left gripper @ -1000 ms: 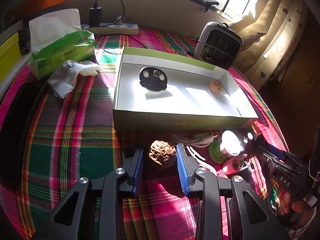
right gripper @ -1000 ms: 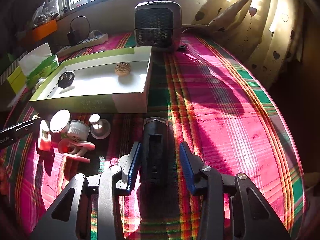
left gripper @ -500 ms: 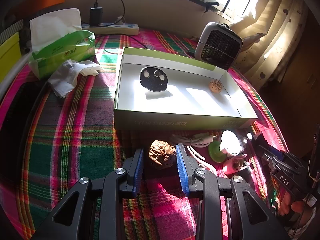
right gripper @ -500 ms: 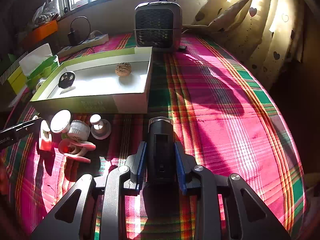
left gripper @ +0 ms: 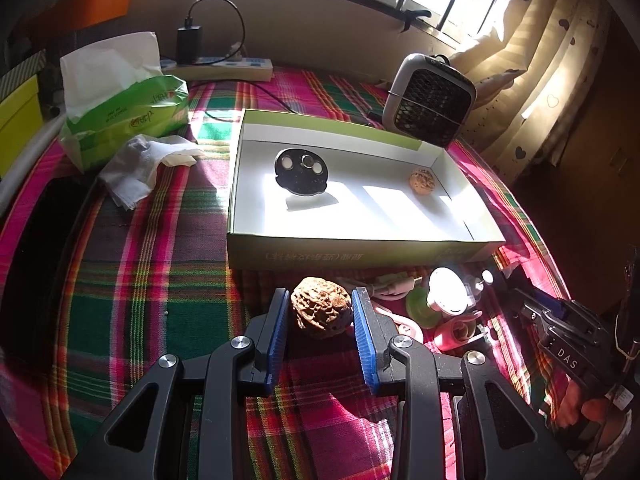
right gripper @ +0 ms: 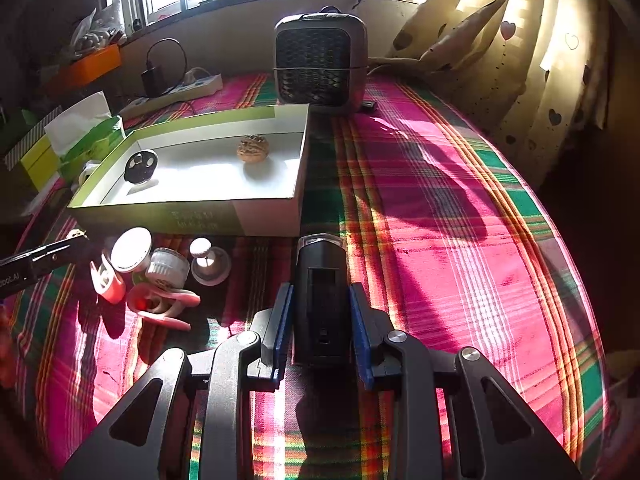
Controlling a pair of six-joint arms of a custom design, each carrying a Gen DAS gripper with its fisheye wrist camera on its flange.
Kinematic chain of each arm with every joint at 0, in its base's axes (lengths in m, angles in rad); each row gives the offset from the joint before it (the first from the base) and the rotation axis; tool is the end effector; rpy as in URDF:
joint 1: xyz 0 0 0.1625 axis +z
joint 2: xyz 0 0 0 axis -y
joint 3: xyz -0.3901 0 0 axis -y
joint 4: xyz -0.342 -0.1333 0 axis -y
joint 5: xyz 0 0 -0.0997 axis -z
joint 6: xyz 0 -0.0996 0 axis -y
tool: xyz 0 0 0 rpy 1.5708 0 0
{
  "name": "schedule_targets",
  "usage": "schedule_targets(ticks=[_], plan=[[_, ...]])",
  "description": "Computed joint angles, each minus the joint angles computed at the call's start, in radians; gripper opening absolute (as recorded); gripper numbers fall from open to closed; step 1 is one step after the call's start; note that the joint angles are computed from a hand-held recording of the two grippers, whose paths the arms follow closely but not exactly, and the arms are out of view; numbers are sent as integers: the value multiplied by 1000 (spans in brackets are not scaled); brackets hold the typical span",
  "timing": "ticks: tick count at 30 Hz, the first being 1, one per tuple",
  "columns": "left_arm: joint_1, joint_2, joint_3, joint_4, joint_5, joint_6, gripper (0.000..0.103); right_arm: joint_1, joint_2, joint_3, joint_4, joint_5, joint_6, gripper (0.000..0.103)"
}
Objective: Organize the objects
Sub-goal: 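Close the right gripper on the black flashlight while the left grasps the second walnut, then carry the flashlight with the right gripper while the left carries the walnut into the box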
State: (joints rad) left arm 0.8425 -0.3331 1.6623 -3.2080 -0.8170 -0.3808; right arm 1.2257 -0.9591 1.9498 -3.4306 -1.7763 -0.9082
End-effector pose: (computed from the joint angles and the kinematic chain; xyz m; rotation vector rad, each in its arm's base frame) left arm -0.2274 -0.5576 -0.0810 0.2834 2.5112 -0.8586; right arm -0.0798 -0.5561 0.2090 0.5496 -2.3086 0.7478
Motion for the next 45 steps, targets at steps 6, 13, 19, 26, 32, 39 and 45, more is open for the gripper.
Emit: schedule_targets(ticks=[6,13,19,26,32,39,45], plan=[[-7,-7,3,0,3,7,29,9,-10,1,22,13,-3,28],[-12,-18,-6,9,2,18,29,26,-27,-9,65,29,5,28],[-6,-19,-36,30,-3,40,29,50,-27,-38,116,34,2,28],[10,-9,-89,53,0,75,29,82,-2,-101,193,38,1,28],[31,0,-134,79,-9,89,29,110,43,-178,261,26,1,28],[47,18,-189,114,-6,109,29,141,95,-259,327,21,-11,28],[60,35,-233,143,-2,121,29,166,148,-339,391,3,-17,28]])
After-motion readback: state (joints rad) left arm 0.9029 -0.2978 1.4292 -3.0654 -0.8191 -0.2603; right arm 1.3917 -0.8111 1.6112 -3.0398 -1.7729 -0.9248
